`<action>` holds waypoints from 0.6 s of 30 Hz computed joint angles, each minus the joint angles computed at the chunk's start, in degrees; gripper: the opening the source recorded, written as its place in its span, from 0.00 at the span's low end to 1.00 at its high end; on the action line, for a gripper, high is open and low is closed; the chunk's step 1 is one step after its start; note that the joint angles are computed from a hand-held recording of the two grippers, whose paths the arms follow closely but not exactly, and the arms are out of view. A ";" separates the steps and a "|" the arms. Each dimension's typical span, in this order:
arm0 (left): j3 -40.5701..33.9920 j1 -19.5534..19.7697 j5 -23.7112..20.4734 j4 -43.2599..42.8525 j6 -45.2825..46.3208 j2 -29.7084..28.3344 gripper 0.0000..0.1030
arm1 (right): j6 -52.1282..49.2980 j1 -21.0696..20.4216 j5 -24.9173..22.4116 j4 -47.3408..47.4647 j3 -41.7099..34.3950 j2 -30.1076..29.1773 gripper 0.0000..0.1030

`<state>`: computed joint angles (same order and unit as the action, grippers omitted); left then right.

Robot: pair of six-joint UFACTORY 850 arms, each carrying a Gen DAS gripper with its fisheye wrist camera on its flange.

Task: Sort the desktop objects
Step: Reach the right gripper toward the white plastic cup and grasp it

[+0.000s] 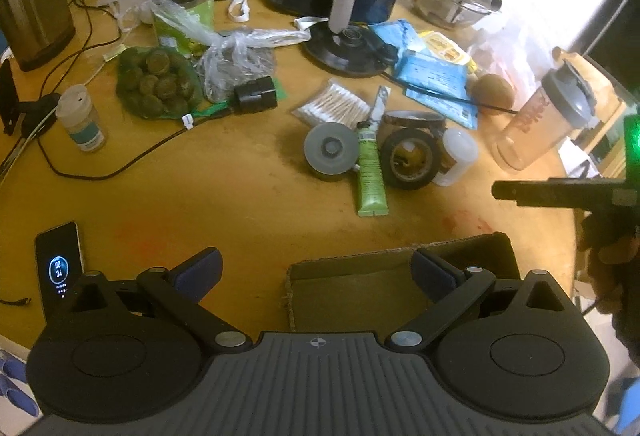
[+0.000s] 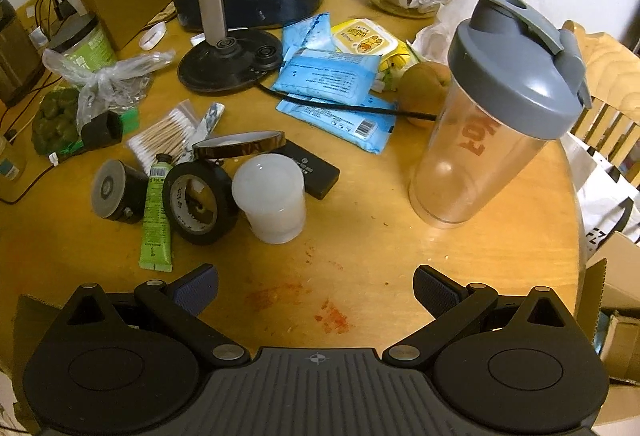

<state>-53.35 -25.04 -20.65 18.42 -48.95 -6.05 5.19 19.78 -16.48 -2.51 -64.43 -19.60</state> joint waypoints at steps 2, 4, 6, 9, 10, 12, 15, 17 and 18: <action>-0.07 -0.05 -0.08 0.38 -0.21 0.08 1.00 | 1.32 0.09 0.02 -1.74 -0.61 -0.56 1.00; -0.06 -0.11 -0.24 1.29 -1.30 0.15 1.00 | 2.90 0.31 0.07 -3.92 -1.29 -1.12 1.00; 0.06 -0.04 -0.51 1.59 -2.13 0.33 1.00 | 4.11 0.64 0.17 -6.04 -2.07 -1.73 1.00; 0.43 0.15 -1.01 2.34 -3.83 0.78 1.00 | 6.95 1.27 0.18 -10.40 -3.36 -2.75 1.00; 0.45 0.16 -1.26 2.67 -4.54 0.89 1.00 | 7.08 1.42 0.22 -10.87 -3.79 -3.11 1.00; 0.79 0.20 -1.63 3.73 -6.43 1.33 1.00 | 5.20 1.46 0.57 -9.46 -4.56 -3.76 0.99; 1.21 0.39 -2.25 5.05 -8.83 1.90 1.00 | 1.85 1.62 1.47 -6.86 -5.51 -4.73 0.98; 1.52 0.51 -2.61 5.87 -10.40 2.26 1.00 | 0.77 1.81 2.05 -6.38 -6.23 -5.58 0.93; 1.64 0.55 -2.82 6.19 -11.13 2.41 1.00 | -0.03 1.88 2.10 -5.83 -6.75 -6.11 0.91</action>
